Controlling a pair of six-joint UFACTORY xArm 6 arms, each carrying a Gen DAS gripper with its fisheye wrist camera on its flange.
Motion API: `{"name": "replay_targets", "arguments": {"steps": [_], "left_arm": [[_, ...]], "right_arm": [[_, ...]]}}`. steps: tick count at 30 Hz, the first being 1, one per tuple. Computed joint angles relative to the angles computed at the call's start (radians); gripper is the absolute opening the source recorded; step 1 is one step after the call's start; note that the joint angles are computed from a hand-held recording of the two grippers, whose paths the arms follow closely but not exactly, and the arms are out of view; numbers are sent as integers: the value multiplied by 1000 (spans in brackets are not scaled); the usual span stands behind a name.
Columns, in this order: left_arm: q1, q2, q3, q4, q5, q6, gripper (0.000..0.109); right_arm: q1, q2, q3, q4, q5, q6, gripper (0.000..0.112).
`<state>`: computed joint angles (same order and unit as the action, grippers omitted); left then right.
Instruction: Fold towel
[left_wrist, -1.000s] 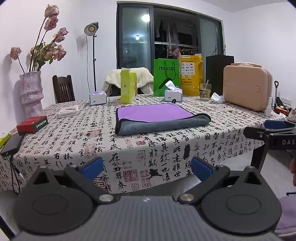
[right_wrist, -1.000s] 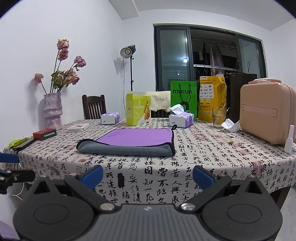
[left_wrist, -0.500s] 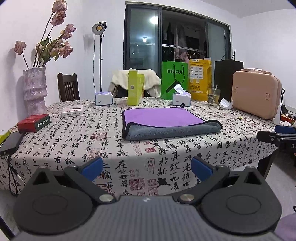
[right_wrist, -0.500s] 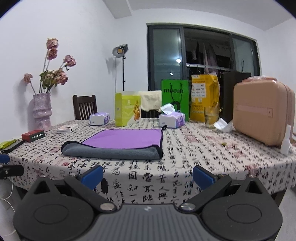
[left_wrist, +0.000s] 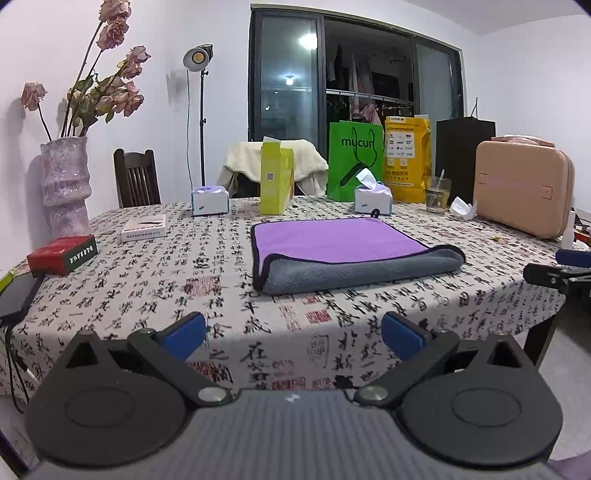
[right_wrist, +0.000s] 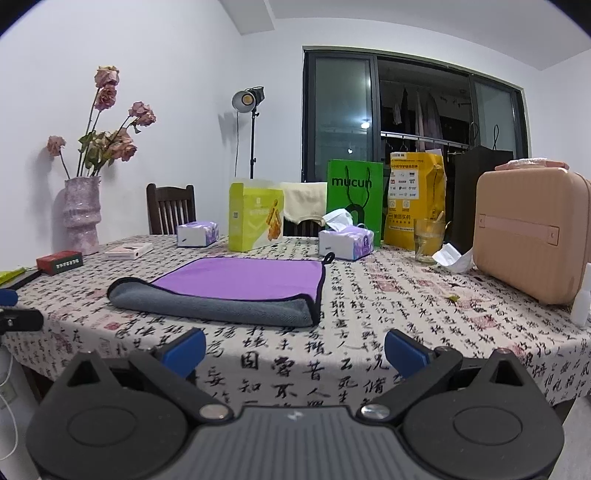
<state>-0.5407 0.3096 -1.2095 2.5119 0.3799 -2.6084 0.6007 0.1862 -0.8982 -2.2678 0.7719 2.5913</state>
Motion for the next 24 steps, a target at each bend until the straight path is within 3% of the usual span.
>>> {"name": "replay_targets", "arguments": {"steps": [16,24], "left_arm": [[71,260,-373,-103,-132,143,103],[89,390,-542,-329,-177,374,103]], "right_arm": [[-119,197,-256,-93,-94,-3,103],[-159,292,-393,-155,-152,14,103]]}}
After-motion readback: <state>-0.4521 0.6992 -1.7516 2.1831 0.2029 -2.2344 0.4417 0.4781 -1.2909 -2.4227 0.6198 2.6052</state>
